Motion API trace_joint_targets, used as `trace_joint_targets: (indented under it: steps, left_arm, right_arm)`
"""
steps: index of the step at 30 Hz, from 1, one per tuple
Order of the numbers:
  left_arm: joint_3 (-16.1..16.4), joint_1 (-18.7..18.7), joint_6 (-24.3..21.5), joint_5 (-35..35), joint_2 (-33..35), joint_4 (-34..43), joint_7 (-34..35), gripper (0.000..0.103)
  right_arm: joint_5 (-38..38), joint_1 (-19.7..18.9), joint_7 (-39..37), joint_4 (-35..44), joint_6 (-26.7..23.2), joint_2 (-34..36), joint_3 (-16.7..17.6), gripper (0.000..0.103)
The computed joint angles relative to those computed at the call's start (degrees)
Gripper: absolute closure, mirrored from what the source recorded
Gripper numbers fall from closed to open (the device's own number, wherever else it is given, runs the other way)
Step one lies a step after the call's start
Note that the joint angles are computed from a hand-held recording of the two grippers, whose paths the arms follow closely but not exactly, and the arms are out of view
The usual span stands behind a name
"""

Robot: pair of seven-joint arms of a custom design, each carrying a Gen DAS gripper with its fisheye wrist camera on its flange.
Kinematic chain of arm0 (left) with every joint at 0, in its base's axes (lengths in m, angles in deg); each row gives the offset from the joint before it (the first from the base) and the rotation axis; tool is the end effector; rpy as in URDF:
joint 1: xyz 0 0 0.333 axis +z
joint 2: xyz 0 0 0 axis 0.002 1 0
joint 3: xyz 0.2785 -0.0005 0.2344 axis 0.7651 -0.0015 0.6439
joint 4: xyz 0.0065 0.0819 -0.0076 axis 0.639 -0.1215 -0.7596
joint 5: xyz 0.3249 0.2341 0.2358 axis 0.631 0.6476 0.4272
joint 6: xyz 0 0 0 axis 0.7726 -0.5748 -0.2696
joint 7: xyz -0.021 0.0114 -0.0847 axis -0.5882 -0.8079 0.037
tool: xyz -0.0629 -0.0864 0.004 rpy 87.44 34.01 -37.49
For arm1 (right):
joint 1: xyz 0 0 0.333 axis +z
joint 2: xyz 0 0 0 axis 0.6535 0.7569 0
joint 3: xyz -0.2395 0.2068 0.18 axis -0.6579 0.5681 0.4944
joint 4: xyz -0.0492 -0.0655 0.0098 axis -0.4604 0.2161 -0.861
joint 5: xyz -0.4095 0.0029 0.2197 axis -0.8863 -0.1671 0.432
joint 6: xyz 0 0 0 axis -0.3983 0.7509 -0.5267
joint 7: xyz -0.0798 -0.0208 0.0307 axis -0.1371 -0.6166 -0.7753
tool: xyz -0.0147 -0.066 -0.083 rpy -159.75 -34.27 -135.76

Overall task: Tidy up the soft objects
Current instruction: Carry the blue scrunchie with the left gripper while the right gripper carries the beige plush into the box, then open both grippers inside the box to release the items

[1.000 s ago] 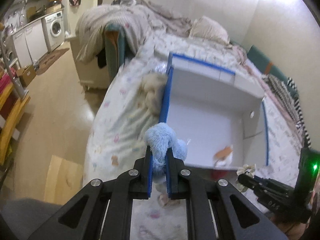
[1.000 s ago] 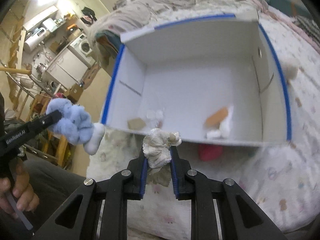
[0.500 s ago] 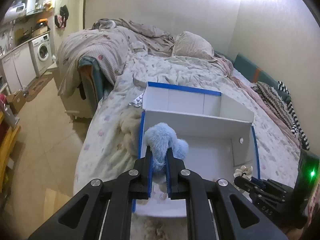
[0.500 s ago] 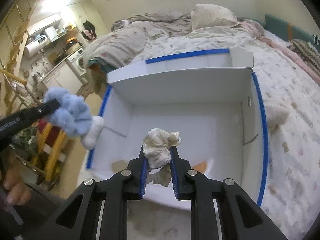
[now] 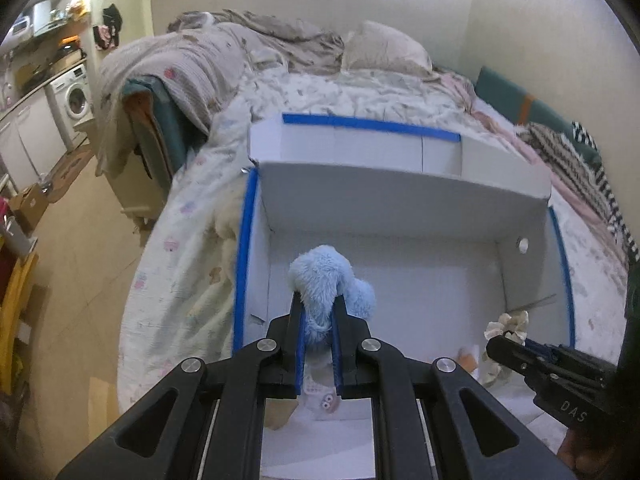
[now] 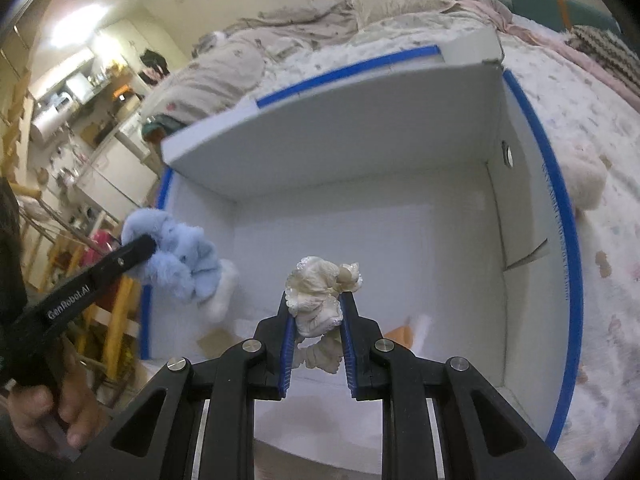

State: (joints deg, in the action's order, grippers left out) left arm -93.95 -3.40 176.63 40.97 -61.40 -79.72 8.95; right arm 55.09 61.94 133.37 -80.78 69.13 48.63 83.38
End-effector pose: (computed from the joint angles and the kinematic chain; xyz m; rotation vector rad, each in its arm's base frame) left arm 0.5833 -0.1580 0.6049 -1.7559 1.9587 -0.7366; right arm 0.5504 0.2178 0.5611 -1.6578 1.7970 -0.1222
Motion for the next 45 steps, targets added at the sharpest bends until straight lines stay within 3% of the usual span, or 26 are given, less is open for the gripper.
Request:
trace_joint_targets:
  steps: [8,19,24,26,29,31,33,35,38,40,45]
  left_arm:
    - [0.05,-0.50,-6.64,1.25,3.13,1.55,-0.42,0.092]
    - [0.21,-1.21,-7.44,2.31,3.90,1.90,-1.34,0.091]
    - [0.23,-1.54,-6.92,2.08,3.55,1.46,-0.67,0.087]
    - [0.31,-1.68,-6.79,1.52,3.41,1.37,0.16,0.085]
    - [0.20,-1.65,-6.29,1.56,2.90,0.87,0.34,0.073]
    - [0.08,-1.50,-4.56,1.89,2.24,-0.06,-0.27,0.061]
    - [-0.20,-1.24,-2.87,2.71,1.56,-0.87,-1.09,0.044]
    - [-0.11,-1.35,-2.33,2.05,1.30,-0.99,-0.56,0.040]
    - [0.46,-2.04,-2.36,-1.51,0.97,-1.08,2.17,0.039]
    - [0.28,-1.94,-2.40,-1.92,0.66,-1.29,2.34,0.039]
    - [-0.24,-1.53,-2.43,-1.29,-0.15,-1.74,1.51,0.039]
  right_arm:
    - [-1.38,-0.30,-2.11,1.60,-3.70,1.77,0.56,0.080]
    - [-3.83,-1.67,-0.39,3.69,-7.92,4.17,1.68,0.080]
    - [-4.32,-1.73,0.84,3.41,-7.14,3.74,2.03,0.079]
    - [-4.33,-1.72,1.47,4.18,-6.66,4.41,2.09,0.075]
    - [-3.86,-1.80,1.95,3.70,-5.90,4.01,1.90,0.068]
    - [-2.90,-1.68,2.18,3.19,-4.76,3.70,1.78,0.039]
    - [-2.10,-1.61,2.42,2.84,-3.76,3.40,1.59,0.034]
    - [-2.83,-1.76,3.43,2.94,-3.65,3.36,1.67,0.031]
    - [-4.06,-2.04,5.56,2.45,-2.49,2.80,1.84,0.018]
    - [-5.24,-2.29,7.66,2.05,-1.37,2.40,1.88,0.004]
    - [-3.94,-1.98,8.79,0.99,0.24,1.58,1.14,0.002]
